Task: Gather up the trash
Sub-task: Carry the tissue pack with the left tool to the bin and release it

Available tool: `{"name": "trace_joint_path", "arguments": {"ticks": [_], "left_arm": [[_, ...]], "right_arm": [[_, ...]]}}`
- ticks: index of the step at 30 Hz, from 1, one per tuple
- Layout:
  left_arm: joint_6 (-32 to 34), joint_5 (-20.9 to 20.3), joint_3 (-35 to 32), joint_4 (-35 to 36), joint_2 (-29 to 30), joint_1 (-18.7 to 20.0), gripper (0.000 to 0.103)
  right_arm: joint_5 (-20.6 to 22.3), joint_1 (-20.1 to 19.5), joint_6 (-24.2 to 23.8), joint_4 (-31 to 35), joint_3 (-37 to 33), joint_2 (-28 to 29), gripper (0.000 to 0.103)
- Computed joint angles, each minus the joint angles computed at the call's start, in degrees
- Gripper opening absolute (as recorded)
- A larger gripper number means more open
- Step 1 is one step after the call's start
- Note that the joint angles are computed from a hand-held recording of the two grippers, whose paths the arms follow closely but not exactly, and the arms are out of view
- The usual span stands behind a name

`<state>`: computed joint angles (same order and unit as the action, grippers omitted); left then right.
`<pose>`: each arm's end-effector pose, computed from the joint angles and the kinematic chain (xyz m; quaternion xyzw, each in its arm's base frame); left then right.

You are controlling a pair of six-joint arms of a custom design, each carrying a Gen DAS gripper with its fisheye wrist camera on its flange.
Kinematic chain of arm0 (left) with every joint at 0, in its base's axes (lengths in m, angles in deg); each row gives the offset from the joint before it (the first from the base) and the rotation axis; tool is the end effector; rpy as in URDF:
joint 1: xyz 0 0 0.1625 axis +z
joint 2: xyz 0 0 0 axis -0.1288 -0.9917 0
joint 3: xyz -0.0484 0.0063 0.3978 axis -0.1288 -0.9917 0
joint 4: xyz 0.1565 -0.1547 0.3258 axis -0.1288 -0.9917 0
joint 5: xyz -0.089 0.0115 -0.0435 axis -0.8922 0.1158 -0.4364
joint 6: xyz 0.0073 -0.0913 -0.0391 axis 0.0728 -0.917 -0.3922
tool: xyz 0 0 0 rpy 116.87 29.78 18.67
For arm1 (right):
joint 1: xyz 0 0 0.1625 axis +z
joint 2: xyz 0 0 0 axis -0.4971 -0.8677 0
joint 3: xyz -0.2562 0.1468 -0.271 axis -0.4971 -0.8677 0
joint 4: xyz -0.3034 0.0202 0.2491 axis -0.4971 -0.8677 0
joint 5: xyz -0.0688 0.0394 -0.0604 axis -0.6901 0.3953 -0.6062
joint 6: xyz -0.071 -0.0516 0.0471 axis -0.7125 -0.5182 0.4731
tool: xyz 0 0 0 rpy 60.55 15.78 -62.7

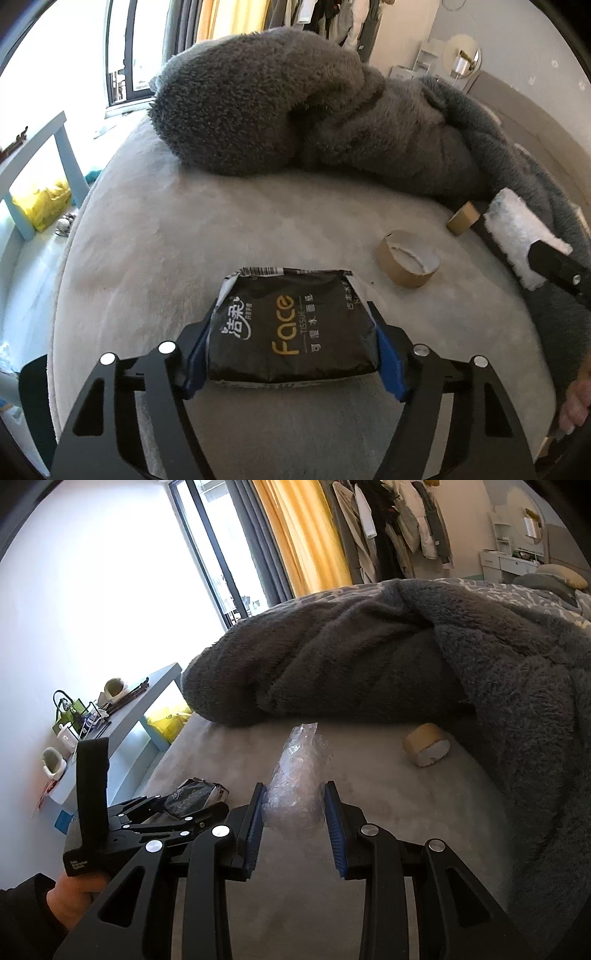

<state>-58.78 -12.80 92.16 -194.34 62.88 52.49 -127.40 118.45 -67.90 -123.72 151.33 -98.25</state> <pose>-0.4040 -0.7042 0.0416 0.0676 0.8940 -0.3448 0.2782 0.1145 -0.7301 0.3963 0.3098 -0.9065 0.2662 0.1068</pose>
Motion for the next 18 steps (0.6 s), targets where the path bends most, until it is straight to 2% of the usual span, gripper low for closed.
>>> {"name": "trace_joint_path", "arguments": {"ticks": [5,18], "left_arm": [[0.3,-2.3,4.9,-2.7,-3.5,-0.4,0.075],[1.2,-0.2,17.3,-3.8,-12.5,-3.6,0.075]], "right_arm": [[-0.2,0.9,0.4,-1.2,1.9,-0.6,0.032],[-0.8,4.5,1.6,-6.2,10.4,-2.8,0.032]]}}
